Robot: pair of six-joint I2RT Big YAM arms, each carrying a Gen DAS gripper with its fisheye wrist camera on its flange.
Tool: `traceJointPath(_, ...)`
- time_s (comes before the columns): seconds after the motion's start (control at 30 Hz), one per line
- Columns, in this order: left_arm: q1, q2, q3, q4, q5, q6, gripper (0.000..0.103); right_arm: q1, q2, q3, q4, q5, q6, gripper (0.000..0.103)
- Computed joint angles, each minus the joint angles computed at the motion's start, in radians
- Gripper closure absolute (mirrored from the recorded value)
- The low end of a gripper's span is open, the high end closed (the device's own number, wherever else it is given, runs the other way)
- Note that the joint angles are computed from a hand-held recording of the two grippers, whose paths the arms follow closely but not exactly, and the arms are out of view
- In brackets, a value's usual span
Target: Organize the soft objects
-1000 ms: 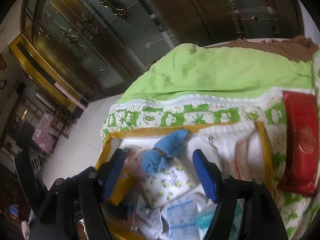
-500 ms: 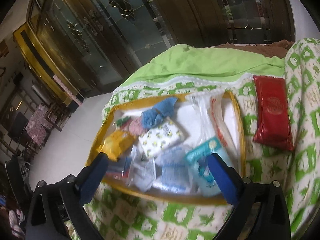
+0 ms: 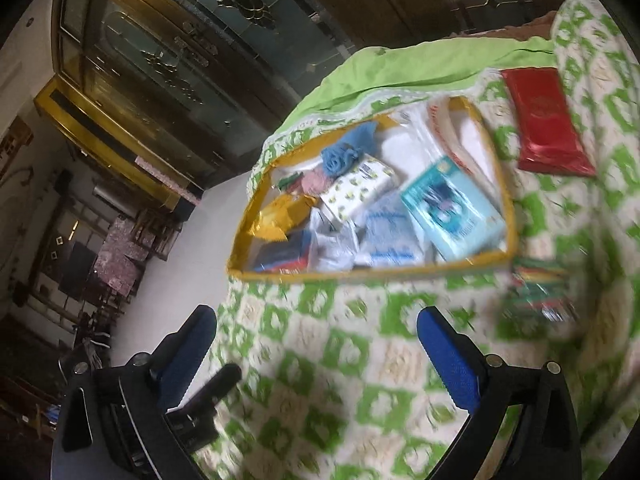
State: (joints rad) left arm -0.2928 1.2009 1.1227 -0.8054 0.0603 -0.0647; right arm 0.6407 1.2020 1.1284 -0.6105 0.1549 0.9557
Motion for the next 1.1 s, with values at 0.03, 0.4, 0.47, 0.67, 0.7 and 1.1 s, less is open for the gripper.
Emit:
traceJointPath(0.03, -0.003, -0.011, -0.006, -0.002, 0.000, -0.002, 0.010, 0.010, -0.009, -0.006, -0.010, 0.015, -0.001, 0.001)
traceJointPath(0.4, -0.058, -0.115, -0.041, -0.029, -0.016, 0.015, 0.010, 0.199, -0.063, -0.016, -0.210, 0.329, -0.007, 0.001)
traceJointPath(0.47, -0.064, -0.133, -0.045, -0.036, -0.020, 0.022, 0.010, 0.227, -0.076, -0.017, -0.225, 0.374, -0.003, 0.001)
traceJointPath(0.67, -0.086, -0.183, -0.050, -0.048, -0.040, 0.039, 0.007, 0.311, -0.114, -0.013, -0.280, 0.462, 0.066, 0.001)
traceJointPath(0.7, -0.090, -0.191, -0.052, -0.048, -0.044, 0.039, 0.005, 0.323, -0.120, -0.013, -0.289, 0.468, 0.082, 0.001)
traceJointPath(1.1, -0.182, -0.272, -0.062, -0.103, -0.179, 0.050, 0.000, 0.417, -0.114, 0.048, -0.468, 0.642, 0.169, 0.001)
